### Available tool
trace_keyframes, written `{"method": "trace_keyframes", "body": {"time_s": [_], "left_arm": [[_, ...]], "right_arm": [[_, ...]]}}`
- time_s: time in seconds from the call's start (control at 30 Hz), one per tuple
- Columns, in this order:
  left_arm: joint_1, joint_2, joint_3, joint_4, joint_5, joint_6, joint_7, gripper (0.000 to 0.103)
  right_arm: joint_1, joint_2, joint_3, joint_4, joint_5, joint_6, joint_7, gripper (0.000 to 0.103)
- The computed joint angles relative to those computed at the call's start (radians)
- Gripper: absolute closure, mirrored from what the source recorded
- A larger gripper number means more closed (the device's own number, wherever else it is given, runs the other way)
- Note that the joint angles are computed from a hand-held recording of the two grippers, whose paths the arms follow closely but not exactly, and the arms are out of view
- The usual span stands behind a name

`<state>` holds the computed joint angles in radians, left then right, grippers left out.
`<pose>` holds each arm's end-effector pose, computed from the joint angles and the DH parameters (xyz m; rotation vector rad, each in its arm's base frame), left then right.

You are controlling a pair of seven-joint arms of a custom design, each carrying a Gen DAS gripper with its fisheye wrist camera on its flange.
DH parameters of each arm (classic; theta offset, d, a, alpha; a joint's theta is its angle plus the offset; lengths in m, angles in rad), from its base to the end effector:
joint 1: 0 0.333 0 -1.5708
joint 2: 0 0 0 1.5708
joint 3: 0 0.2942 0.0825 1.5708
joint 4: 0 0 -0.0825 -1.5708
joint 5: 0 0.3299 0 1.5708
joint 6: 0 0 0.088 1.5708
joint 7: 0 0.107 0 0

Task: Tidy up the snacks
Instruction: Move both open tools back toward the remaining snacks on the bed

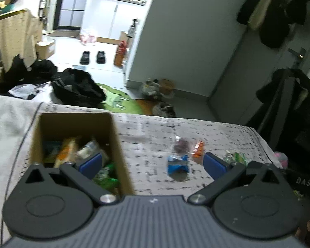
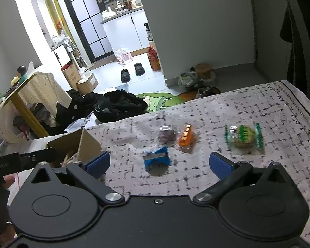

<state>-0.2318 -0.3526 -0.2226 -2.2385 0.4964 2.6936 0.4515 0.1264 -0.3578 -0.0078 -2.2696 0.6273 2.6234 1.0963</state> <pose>0.3954 -0.2262 0.5941 -1.9973 1.4978 -1.0225 0.4463 0.0389 0.5771 -1.7683 1.5128 -0.3466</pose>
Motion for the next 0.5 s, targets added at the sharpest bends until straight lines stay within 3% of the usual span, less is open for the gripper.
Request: {"method": "trace_keyframes", "body": {"time_s": [0.5], "left_arm": [[-0.048, 0.143, -0.026, 0.176, -0.028, -0.077, 0.115, 0.0]], "right_arm": [[-0.065, 0.009, -0.06, 0.017, 0.021, -0.058, -0.035, 0.0]]}}
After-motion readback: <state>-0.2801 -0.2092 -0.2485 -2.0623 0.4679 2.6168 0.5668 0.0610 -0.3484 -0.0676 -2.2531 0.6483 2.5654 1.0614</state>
